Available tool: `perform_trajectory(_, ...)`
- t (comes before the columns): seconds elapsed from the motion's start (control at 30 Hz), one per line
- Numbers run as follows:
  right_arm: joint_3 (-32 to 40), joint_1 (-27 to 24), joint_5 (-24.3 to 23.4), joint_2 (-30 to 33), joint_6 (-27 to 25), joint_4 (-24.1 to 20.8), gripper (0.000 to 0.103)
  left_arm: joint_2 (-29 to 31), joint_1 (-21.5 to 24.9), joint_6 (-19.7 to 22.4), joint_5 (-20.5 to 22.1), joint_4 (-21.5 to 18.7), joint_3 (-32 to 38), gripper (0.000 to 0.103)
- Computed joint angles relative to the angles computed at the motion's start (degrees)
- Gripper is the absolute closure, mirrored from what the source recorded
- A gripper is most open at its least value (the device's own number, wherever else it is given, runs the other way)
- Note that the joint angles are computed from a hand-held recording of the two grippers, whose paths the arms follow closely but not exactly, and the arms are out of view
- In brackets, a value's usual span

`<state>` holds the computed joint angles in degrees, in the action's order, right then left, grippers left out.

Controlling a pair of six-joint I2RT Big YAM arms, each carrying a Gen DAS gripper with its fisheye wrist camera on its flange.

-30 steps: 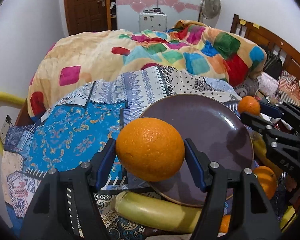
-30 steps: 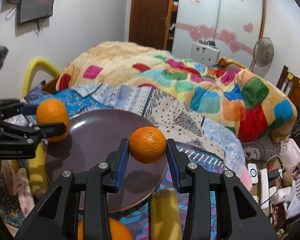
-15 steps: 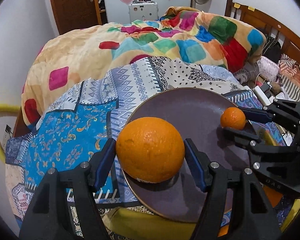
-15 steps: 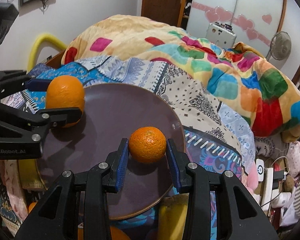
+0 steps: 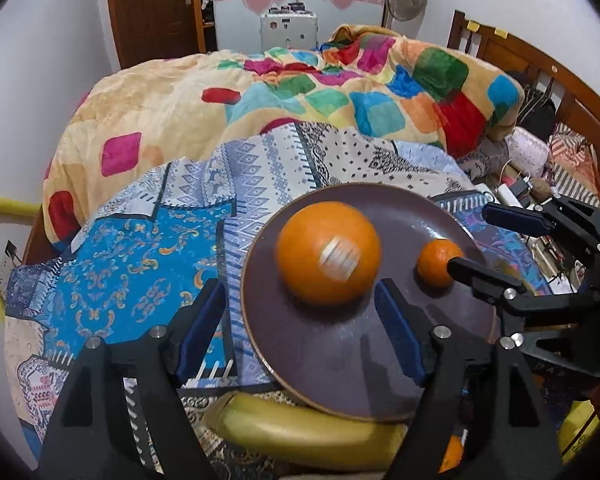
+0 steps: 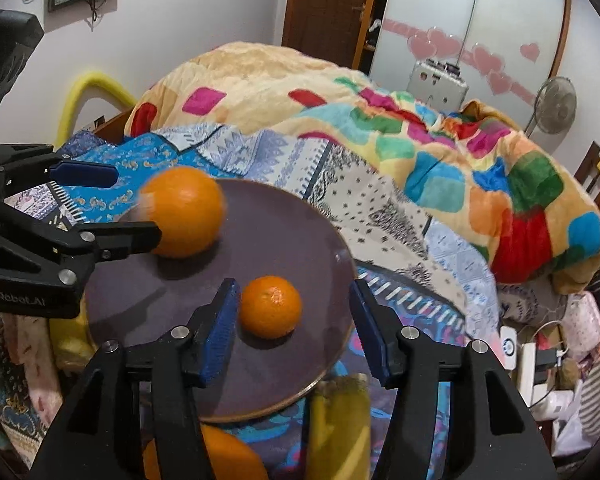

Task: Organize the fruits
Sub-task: 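Lower both oranges onto the brown plate and open both grippers, then move left gripper to a pink pomelo segment while right gripper approaches a yellow sugarcane stick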

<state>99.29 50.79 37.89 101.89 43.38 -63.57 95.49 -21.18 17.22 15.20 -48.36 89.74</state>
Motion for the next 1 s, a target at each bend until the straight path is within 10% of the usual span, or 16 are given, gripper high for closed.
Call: perform_trajectory(1.0,-11.8,10.7,8.7,-8.7,19.8,-6.3,0.049,-18.6,11.6,1.9,0.1,3.3,-22.7,0.010)
